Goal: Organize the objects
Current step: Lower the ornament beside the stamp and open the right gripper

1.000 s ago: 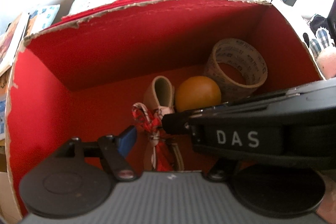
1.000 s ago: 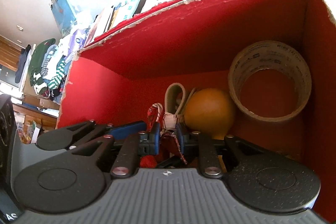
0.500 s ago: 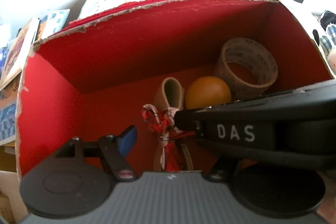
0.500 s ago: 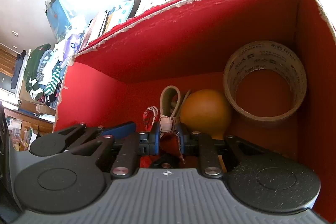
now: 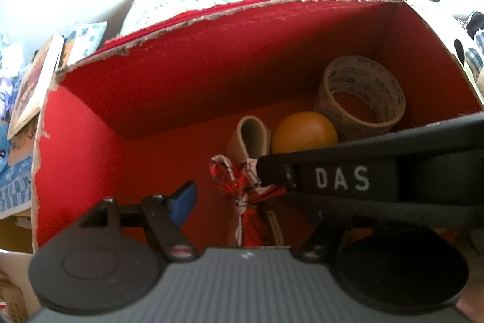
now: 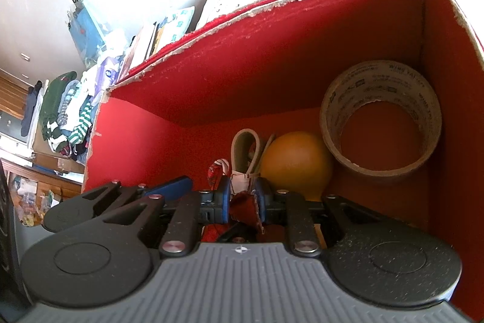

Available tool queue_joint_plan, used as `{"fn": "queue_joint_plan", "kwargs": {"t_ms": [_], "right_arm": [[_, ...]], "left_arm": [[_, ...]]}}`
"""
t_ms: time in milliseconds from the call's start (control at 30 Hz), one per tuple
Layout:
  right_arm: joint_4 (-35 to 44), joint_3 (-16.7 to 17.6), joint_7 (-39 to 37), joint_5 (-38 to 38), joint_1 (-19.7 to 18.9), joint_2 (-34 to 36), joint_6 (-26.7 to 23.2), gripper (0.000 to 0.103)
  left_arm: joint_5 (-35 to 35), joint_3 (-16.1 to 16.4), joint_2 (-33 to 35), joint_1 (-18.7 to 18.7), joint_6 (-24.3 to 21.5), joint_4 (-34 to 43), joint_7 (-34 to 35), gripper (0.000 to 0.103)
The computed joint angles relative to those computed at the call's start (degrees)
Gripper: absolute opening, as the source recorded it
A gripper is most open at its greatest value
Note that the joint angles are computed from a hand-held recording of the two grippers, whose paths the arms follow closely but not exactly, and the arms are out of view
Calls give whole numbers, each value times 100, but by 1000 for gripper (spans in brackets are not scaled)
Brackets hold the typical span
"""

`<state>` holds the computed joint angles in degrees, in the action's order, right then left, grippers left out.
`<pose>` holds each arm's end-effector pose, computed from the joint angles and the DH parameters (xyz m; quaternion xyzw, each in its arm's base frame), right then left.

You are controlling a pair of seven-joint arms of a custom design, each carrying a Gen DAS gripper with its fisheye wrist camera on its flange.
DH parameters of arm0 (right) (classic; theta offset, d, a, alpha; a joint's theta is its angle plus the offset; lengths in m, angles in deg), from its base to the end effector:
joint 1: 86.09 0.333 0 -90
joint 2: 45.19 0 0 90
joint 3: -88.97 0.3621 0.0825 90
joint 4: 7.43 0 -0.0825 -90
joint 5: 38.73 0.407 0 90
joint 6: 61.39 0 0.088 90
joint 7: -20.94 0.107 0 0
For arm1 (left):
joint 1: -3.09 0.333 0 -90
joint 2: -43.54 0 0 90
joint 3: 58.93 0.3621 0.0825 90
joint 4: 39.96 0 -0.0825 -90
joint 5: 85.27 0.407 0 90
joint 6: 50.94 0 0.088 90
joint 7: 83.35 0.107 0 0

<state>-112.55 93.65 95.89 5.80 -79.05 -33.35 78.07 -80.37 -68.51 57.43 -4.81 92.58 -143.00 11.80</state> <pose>0.6640 0.1357 0.4954 -0.6466 0.6758 0.0792 0.3449 0.6640 -0.1993 0.4998 -0.5222 0.8206 -0.1719 0.1561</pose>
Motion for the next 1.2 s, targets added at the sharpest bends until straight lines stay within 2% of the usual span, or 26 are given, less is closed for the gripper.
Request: {"fn": "queue_joint_plan", "kwargs": {"t_ms": [1200], "right_arm": [[-315,20,-337,188,67,-187,604,21]], "left_arm": [[7,17,-45,-4,155,-99,-90,78]]}}
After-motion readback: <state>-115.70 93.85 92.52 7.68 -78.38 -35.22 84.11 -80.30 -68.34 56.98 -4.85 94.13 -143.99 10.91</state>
